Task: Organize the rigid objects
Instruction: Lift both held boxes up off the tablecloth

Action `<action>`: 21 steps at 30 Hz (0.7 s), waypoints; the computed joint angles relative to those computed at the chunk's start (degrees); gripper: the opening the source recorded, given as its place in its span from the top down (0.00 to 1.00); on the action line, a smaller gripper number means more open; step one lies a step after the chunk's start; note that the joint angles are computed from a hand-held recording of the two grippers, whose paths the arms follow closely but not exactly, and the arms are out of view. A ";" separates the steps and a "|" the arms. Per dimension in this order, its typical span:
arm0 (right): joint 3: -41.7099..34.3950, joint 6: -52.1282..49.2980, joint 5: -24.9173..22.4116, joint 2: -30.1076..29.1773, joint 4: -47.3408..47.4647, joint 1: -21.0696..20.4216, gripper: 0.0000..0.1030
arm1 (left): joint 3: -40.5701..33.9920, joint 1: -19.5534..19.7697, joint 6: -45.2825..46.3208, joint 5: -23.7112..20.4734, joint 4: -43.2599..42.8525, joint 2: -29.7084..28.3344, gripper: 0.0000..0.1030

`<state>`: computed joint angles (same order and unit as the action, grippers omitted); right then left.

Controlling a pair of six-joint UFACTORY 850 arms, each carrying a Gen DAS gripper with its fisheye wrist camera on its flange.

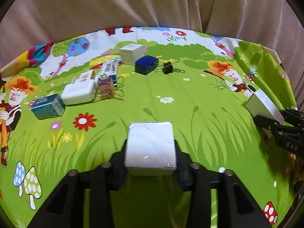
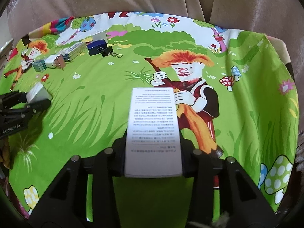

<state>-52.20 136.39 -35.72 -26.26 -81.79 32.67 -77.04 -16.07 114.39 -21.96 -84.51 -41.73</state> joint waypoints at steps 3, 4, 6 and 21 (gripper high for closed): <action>0.18 6.18 -2.03 0.36 -0.17 2.11 0.57 | 3.84 1.88 0.04 -2.50 -1.70 2.76 0.60; 0.84 12.17 -3.21 1.12 -2.58 3.92 0.57 | 5.55 2.65 1.55 -3.79 -3.29 4.06 0.60; 0.81 20.70 -7.03 0.76 -5.15 7.64 0.57 | 9.86 3.93 9.38 -5.00 -10.08 7.55 0.60; -10.91 6.18 -45.72 -0.60 -3.82 22.52 0.56 | 22.42 10.37 33.36 -22.83 -39.38 23.75 0.60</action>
<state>-63.12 142.57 -81.45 -26.86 -85.61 55.19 -54.62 -5.70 147.75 -44.80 -123.90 -17.99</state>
